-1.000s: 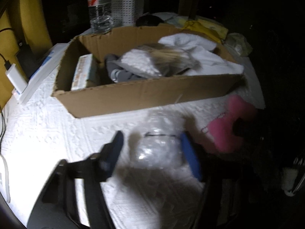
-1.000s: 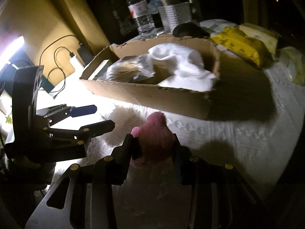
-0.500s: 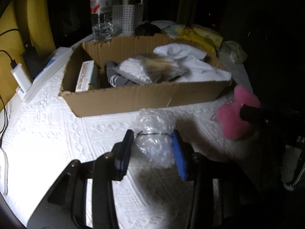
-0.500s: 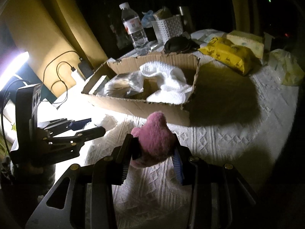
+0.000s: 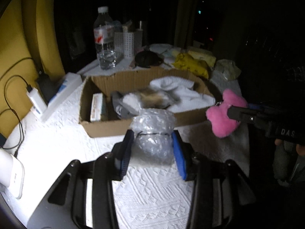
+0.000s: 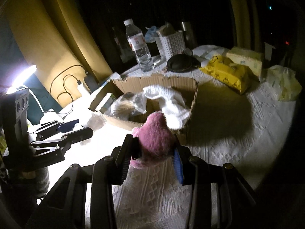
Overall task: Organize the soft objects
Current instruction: 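Carry the bubble wrap and pink plush over the box with both grippers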
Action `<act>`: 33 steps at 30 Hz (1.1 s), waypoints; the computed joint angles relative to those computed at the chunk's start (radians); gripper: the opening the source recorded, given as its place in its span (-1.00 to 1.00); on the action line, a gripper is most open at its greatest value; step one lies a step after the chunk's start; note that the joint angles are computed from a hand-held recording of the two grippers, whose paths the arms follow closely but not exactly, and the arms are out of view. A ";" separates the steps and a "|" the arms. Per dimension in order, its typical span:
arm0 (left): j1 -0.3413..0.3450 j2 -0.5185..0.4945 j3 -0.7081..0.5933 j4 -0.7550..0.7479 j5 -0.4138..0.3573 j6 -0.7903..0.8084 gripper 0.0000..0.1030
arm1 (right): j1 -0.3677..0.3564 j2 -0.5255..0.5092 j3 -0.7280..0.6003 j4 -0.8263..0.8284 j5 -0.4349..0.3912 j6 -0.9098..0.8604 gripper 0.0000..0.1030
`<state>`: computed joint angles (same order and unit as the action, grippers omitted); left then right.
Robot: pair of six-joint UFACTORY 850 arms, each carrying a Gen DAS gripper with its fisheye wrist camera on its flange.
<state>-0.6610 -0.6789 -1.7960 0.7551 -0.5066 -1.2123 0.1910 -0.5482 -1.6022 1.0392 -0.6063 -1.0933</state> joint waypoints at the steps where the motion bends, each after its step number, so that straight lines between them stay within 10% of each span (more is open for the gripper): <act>1: 0.001 0.001 -0.001 0.008 -0.003 -0.007 -0.19 | 0.000 -0.002 -0.006 0.002 -0.003 -0.003 -0.21; 33: 0.109 -0.128 -0.216 -0.090 -0.008 0.106 -0.19 | 0.036 -0.272 -0.435 -0.136 -0.038 0.183 -0.21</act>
<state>-0.5523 -0.8072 -2.0122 0.6650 -0.5151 -1.1065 0.2274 -0.8203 -2.0372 0.9027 -0.6448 -0.9099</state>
